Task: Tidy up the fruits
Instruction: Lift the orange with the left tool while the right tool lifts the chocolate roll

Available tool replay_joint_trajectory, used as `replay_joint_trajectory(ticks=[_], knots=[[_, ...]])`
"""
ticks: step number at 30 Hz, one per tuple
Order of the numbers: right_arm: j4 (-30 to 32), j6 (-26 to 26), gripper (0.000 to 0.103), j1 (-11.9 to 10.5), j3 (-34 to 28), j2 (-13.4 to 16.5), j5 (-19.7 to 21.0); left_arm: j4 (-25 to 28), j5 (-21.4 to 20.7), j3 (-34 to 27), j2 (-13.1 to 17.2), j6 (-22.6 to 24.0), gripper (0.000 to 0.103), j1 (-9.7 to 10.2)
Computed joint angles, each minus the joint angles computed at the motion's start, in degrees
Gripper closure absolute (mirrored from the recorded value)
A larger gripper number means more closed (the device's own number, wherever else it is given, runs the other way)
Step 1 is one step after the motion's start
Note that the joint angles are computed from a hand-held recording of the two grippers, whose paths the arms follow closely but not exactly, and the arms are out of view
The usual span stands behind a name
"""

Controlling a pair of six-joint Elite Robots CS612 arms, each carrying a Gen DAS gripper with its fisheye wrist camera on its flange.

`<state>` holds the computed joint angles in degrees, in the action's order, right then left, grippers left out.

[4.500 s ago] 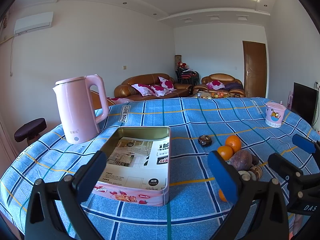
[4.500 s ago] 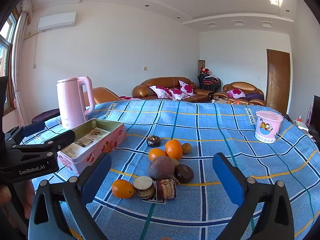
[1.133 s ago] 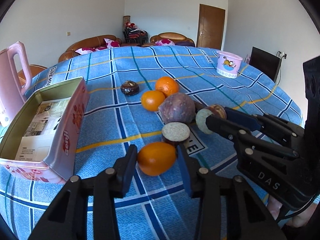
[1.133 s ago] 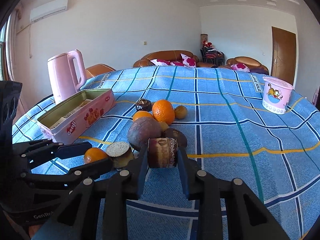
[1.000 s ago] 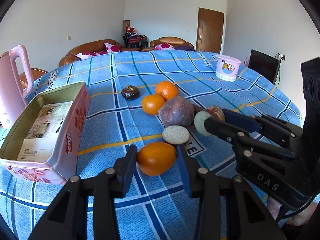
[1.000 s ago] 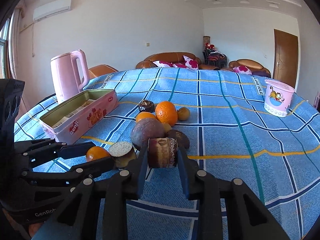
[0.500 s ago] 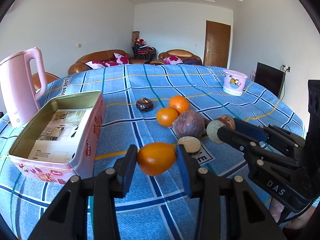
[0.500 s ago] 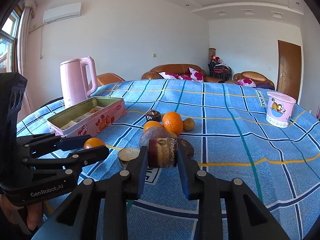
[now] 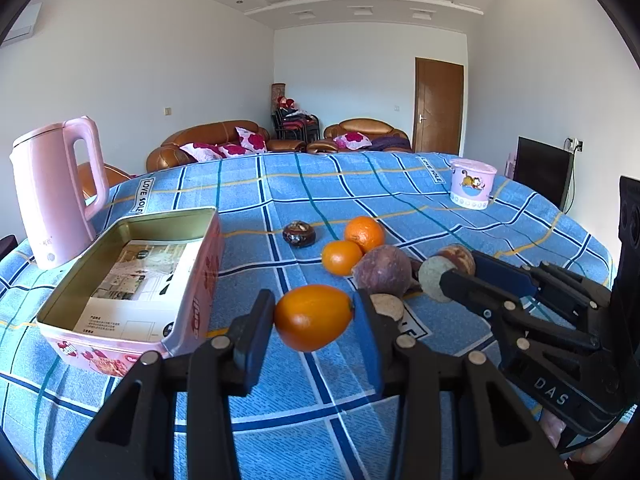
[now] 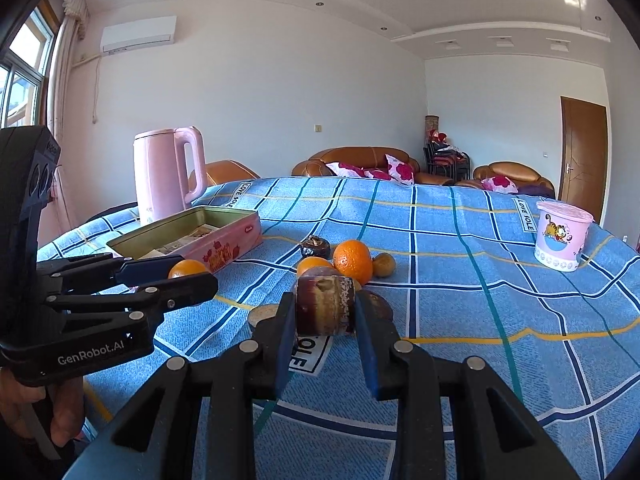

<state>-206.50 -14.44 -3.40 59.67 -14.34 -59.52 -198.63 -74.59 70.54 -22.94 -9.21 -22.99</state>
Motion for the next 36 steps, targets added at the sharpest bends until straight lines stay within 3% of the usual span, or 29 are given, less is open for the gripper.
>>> replay_joint_trajectory(ticks=[36], knots=[[-14.57,3.7,0.072,-1.17,-2.09,3.06,5.71,-11.34,8.98,1.09,0.29,4.26,0.061,-1.34]])
